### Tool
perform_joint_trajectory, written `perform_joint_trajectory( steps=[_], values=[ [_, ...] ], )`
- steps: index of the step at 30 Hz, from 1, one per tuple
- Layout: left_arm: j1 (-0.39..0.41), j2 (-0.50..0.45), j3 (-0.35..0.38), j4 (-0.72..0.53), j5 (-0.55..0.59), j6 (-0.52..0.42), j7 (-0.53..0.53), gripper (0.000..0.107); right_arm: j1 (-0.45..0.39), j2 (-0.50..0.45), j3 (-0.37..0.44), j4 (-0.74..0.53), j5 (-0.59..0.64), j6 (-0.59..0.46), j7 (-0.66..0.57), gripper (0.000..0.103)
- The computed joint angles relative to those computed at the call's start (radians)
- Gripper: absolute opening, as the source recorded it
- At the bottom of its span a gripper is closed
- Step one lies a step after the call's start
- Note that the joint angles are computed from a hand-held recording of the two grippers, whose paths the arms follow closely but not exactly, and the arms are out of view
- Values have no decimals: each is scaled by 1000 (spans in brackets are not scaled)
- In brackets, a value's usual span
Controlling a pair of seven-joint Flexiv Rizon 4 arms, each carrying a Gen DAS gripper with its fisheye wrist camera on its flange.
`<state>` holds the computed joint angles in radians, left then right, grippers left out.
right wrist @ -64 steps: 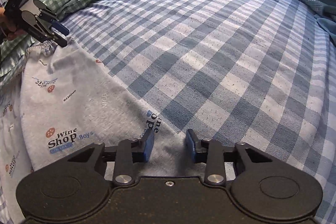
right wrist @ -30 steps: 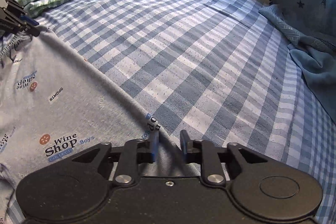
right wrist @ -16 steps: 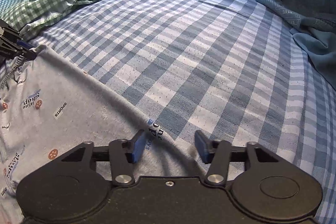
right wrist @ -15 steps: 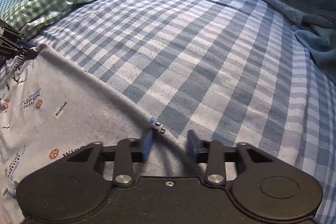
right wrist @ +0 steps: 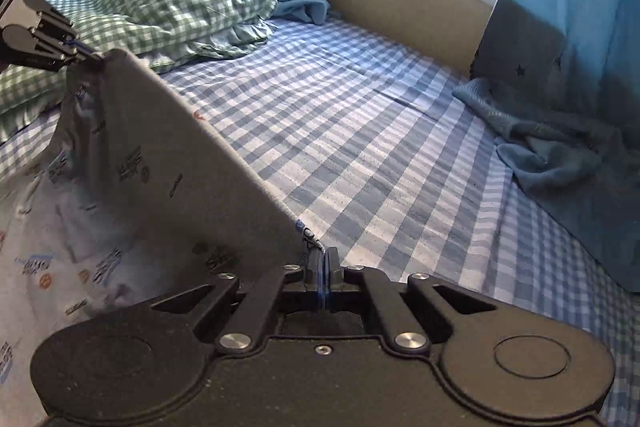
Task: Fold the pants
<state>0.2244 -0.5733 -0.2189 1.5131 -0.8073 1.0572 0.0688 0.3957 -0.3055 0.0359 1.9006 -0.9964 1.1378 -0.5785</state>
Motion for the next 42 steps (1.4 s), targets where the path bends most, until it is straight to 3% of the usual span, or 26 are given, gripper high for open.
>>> perform_joint_trajectory(
  steps=[3,9,11,17,21,30,42],
  values=[
    [57,103,-63,150,-159,51,204,8,43,93,41,79,-58,-85,70,0],
    [73,257,-60,380,-466,73,643,6,118,171,168,147,-33,-266,181,0],
    [57,278,-36,429,-518,79,733,5,149,167,198,158,-3,-307,198,0],
    [-8,303,45,516,-619,110,875,5,216,119,219,160,54,-348,250,0],
    [-54,312,84,531,-758,122,1033,4,250,112,219,141,68,-392,264,0],
    [-121,312,207,569,-737,77,1111,3,311,102,252,98,129,-484,135,0],
    [-122,324,237,620,-707,77,1132,3,392,42,265,59,246,-519,139,0]
  ],
)
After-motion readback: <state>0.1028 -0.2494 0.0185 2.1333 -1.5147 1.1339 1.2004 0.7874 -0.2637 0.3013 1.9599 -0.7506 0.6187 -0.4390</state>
